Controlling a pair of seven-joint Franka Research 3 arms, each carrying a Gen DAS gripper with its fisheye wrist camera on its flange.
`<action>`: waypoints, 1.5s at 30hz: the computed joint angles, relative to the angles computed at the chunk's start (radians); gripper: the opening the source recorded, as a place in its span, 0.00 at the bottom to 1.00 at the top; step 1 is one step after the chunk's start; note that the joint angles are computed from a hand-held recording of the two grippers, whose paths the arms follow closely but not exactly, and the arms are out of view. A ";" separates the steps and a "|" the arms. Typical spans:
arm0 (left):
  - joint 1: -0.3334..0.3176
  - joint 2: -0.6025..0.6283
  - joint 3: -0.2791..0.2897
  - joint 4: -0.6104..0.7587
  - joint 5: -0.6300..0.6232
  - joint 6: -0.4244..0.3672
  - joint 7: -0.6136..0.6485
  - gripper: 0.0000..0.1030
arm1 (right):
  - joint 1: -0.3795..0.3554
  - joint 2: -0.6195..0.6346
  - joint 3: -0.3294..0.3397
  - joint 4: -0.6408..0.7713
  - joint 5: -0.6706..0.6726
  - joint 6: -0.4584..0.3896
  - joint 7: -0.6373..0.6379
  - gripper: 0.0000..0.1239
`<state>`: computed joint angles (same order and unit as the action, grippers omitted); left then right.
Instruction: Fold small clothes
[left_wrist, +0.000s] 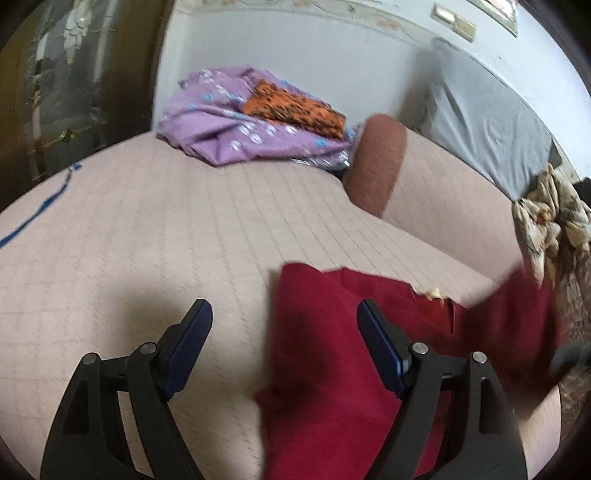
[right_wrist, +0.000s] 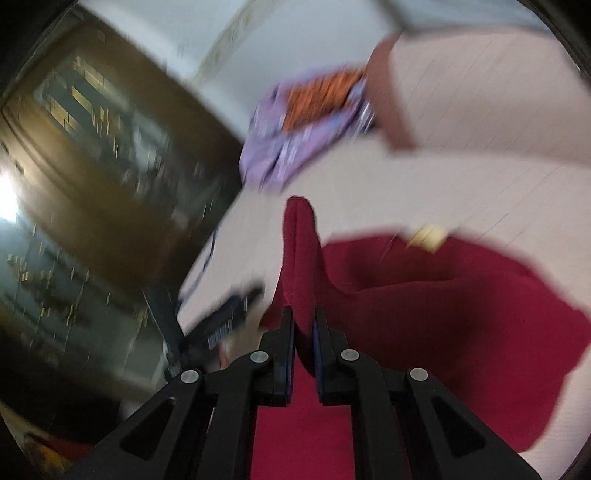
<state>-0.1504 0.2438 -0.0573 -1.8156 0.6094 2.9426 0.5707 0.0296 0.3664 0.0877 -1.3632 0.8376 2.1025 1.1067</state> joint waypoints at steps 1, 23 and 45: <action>-0.004 -0.002 0.013 -0.003 0.013 0.007 -0.023 0.78 | 0.008 0.017 0.007 0.012 -0.013 -0.030 0.000 0.06; 0.180 -0.080 -0.304 -0.105 -0.724 -0.137 0.901 0.78 | 0.097 -0.275 -0.102 -0.598 -0.388 0.504 0.346 0.55; 0.045 -0.109 -0.183 -0.053 -0.764 -0.222 0.943 0.03 | 0.048 -0.309 -0.114 -0.633 -0.277 0.607 0.391 0.56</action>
<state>-0.1055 0.1349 -0.2404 -1.8688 -0.1550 2.7208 1.5133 0.0773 0.0579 -0.0260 -1.9958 0.5601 2.7096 1.4979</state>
